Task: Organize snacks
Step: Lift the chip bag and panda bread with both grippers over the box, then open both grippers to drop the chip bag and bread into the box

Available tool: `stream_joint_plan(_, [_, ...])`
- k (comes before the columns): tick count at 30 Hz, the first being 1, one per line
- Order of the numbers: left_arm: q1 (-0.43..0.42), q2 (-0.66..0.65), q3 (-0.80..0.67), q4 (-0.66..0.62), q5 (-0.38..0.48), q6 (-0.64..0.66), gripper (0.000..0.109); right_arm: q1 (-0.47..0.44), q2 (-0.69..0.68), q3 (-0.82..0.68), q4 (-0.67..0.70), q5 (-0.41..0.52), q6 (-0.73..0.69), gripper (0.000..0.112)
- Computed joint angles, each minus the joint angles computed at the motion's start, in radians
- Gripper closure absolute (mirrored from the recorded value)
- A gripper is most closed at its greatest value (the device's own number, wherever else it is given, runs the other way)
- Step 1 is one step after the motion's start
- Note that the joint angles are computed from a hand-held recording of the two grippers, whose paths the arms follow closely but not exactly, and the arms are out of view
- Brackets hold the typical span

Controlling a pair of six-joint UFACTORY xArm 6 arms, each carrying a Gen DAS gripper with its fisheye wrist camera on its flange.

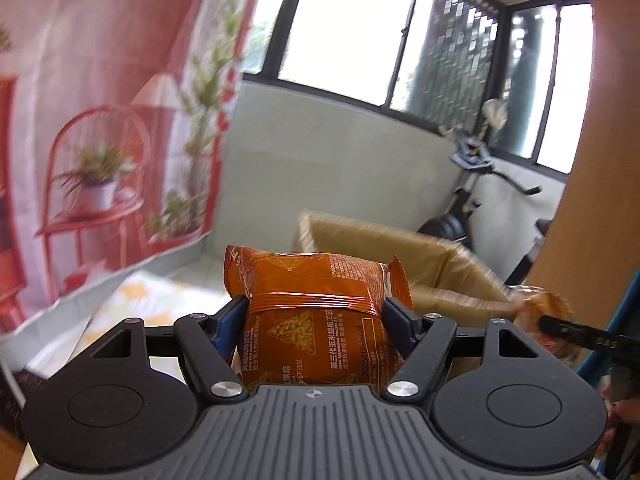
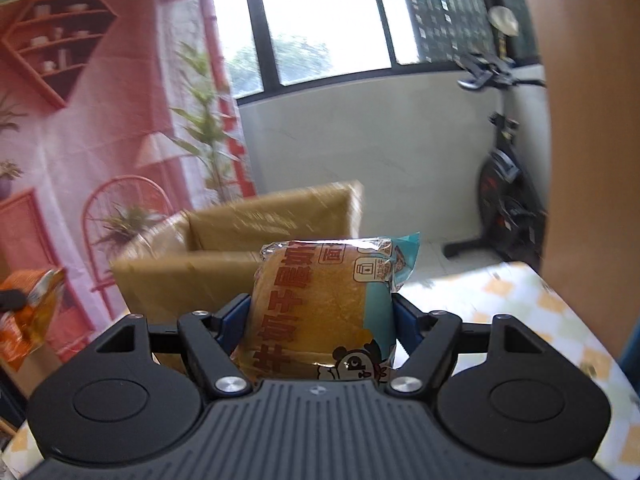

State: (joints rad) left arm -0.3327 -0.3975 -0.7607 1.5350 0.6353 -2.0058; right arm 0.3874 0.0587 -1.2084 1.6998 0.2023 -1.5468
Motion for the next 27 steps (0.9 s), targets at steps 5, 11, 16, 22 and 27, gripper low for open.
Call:
stream_joint_plan(5, [0.069,0.185,-0.22,0.023,-0.084,0.079,0.033,-0.012,0.107,-0.174,-0.191,0.075,0.217,0.038])
stream_joint_plan(11, [0.121,0.406,-0.461,-0.012,-0.143,0.192,0.033,0.001,0.339,-0.474,-0.468,0.079,0.475,0.038])
stream_joint_plan(16, [0.146,0.534,-0.593,-0.126,-0.164,0.341,0.033,-0.001,0.537,-0.714,-0.797,0.127,0.791,0.038])
stream_joint_plan(22, [0.18,0.589,-0.616,-0.25,-0.218,0.467,0.032,-0.007,0.685,-0.907,-0.964,0.224,0.977,0.037])
stream_joint_plan(27, [0.202,0.611,-0.615,-0.327,-0.246,0.541,0.025,-0.013,0.734,-0.964,-1.073,0.278,1.062,0.036])
